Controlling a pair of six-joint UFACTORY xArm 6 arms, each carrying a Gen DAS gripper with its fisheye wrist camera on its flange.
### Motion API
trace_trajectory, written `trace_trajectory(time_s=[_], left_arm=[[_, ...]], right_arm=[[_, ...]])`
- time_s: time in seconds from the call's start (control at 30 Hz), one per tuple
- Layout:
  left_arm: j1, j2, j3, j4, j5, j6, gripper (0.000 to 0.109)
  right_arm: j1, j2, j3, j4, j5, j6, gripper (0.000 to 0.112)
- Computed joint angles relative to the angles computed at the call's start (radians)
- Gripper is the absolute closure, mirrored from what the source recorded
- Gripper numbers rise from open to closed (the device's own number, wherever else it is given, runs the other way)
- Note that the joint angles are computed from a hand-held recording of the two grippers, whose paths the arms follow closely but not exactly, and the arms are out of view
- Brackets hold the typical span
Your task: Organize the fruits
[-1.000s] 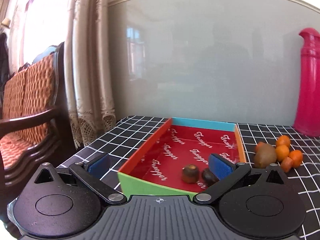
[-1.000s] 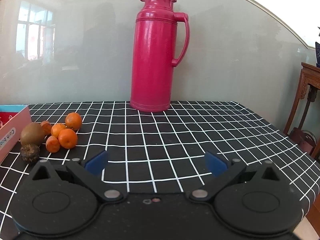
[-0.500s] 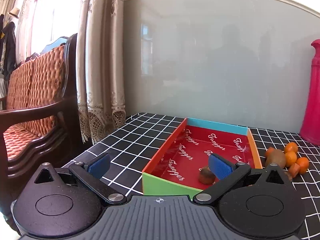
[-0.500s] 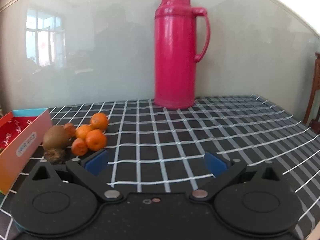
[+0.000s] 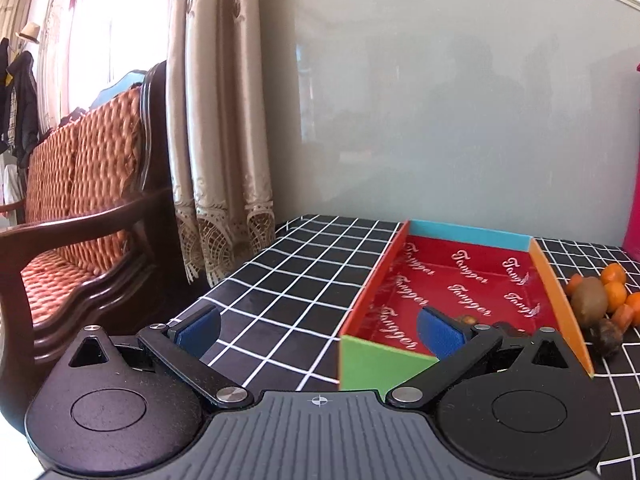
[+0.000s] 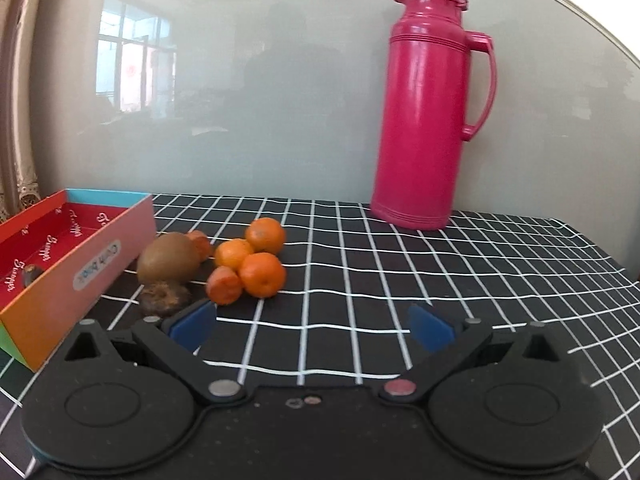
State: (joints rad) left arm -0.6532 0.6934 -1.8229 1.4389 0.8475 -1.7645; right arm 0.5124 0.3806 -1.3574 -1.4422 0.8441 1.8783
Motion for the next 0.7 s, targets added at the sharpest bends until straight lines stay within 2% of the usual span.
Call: trace_trajectory(time_s=[0.13,0.43,0.57,0.7], left_arm=[[0.022,-0.017,0.03,-0.014,-0.042,0.01,0.006],[0.037,-0.042,0.072,-0.025,-0.021,0.007,0.006],[0.046,-0.054,0.093,-0.022,-0.017,0.007,0.006],[0.056,-0.069,0.117,-0.022,-0.016,-0.009,0.006]], right_arm=[[-0.016,0.033,-0.043,0.006,-0.079,-0.004,0.013],[-0.023,0.122,-0.158,0.018,-0.161,-0.038,0.013],[-0.02,0.166,-0.216,0.041,-0.168,-0.084,0.013],[-0.023,0.214,-0.278,0.093,-0.186,-0.149,0.031]])
